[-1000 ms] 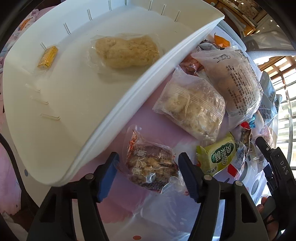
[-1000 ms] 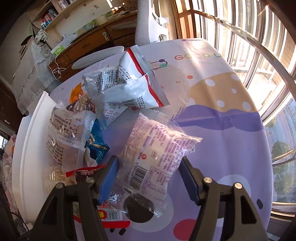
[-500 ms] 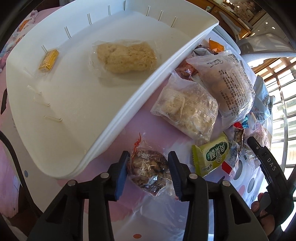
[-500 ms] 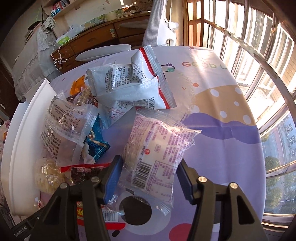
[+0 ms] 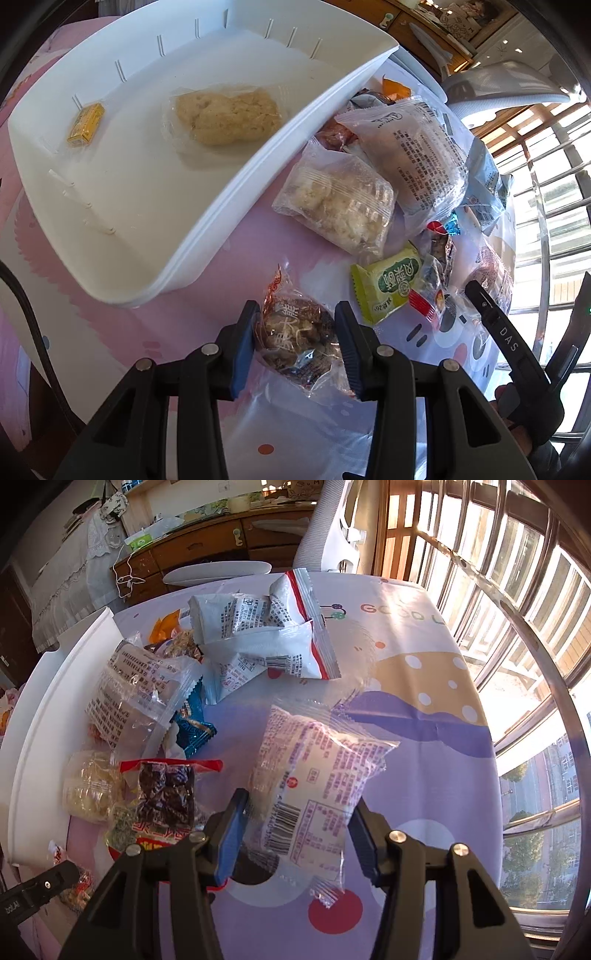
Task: Organize snacks
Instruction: 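Carry both bags over the white tray and open both tools to release them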
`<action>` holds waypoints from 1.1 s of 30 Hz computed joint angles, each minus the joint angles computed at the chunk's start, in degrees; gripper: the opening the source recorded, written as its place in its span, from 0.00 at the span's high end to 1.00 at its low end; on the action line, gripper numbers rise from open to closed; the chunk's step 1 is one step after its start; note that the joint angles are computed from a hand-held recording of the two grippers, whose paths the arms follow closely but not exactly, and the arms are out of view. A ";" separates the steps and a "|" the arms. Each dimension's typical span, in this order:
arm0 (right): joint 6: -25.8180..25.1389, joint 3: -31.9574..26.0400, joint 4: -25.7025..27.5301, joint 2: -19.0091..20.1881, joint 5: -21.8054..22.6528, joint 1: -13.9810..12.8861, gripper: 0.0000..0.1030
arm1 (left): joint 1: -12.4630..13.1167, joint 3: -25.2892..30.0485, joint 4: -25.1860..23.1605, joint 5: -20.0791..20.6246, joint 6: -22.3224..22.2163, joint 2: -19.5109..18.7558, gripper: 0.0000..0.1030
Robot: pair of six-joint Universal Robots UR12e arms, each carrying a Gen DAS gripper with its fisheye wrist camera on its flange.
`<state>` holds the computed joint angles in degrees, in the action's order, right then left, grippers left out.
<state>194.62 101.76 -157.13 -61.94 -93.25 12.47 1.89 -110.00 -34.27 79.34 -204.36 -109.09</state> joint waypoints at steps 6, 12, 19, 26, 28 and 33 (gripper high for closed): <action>-0.45 2.36 0.74 -2.53 1.36 0.20 0.49 | 0.05 0.04 0.00 -2.64 3.38 1.10 0.61; -0.89 4.38 1.50 -5.15 3.74 0.44 0.49 | 0.28 -0.34 0.09 -4.32 9.31 3.29 0.61; -2.37 5.97 1.24 -7.57 6.90 0.76 0.49 | 0.70 -0.22 1.96 -6.53 15.62 4.89 0.61; -5.43 6.58 -1.64 -9.10 10.11 1.47 0.49 | 2.35 -1.40 7.54 -8.18 17.95 6.69 0.61; -6.26 6.49 -2.45 -9.33 10.92 1.84 0.48 | 3.04 -1.20 7.71 -9.04 18.62 6.86 0.61; -7.04 5.15 -1.22 -9.60 13.21 2.76 0.48 | 4.92 -0.94 7.13 -11.07 20.81 7.46 0.61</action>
